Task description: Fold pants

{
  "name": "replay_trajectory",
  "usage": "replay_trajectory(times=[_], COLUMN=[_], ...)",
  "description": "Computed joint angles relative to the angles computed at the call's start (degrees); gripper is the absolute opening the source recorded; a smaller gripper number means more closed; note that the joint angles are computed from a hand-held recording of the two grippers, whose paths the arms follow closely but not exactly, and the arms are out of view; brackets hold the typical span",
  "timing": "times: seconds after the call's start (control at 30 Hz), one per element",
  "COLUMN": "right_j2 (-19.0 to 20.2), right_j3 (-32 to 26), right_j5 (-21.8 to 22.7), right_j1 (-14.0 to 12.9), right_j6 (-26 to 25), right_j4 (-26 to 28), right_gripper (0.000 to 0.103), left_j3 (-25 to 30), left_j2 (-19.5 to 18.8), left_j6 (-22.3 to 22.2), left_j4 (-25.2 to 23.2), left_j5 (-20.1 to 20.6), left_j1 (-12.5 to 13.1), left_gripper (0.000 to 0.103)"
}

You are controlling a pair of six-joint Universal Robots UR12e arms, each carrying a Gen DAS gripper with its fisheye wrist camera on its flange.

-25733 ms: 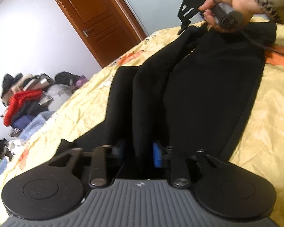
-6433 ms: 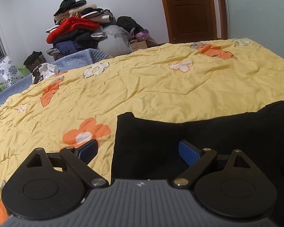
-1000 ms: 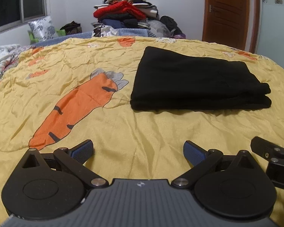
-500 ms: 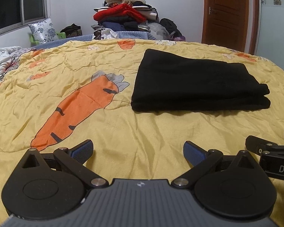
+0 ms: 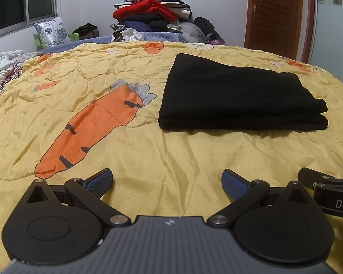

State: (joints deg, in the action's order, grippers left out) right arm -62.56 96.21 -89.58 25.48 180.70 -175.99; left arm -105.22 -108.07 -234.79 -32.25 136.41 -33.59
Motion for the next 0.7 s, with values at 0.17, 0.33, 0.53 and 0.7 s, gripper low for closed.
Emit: replay_trajectory(times=[0.17,0.33,0.53,0.7], right_j2=[-0.06,-0.08,-0.02,-0.02], right_j3=[0.03,0.07,-0.01,0.00], right_j5=[0.12,0.17,-0.19,-0.09], right_j1=[0.05,0.02,0.12,0.14], right_j6=[-0.85,-0.77,-0.78,-0.81], right_j4=[0.28,0.25,0.28,0.24], right_gripper=[0.103,0.103,0.103,0.103], left_j3=[0.01,-0.08,0.03,-0.10], left_j2=[-0.02,-0.03,-0.08,0.05], left_j6=[0.07,0.11,-0.75,-1.14], left_j4=[0.13,0.55,-0.08,-0.02], left_j5=[-0.20,-0.33,0.02,-0.18], left_j1=[0.07,0.11,0.00,0.06], left_gripper=[0.103,0.103,0.103,0.103])
